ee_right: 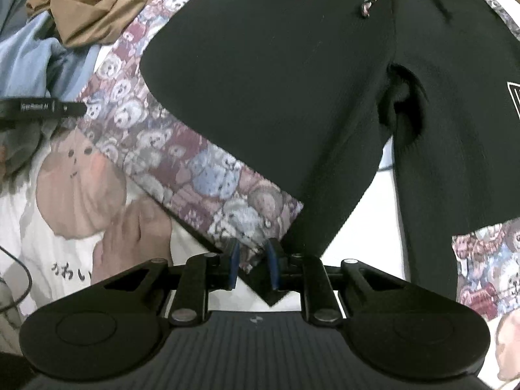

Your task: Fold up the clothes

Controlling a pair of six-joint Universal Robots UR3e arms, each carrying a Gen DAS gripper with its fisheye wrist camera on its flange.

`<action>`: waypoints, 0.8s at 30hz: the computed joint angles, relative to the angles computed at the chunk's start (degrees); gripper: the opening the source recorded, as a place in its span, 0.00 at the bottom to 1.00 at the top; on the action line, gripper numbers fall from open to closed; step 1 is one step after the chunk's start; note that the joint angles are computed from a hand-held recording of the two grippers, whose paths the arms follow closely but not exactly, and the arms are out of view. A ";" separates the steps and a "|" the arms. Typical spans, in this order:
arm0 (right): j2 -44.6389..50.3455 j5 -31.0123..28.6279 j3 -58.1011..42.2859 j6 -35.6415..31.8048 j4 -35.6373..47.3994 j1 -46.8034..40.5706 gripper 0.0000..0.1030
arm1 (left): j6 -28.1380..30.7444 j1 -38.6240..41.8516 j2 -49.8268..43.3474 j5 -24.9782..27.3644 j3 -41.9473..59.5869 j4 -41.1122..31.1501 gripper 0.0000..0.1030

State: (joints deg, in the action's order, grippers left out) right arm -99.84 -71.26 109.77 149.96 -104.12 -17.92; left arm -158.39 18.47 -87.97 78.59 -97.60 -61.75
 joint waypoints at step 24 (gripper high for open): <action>9.65 -4.01 -7.80 9.06 -7.06 4.75 0.25 | 2.04 5.66 2.95 -6.98 3.49 -8.57 0.05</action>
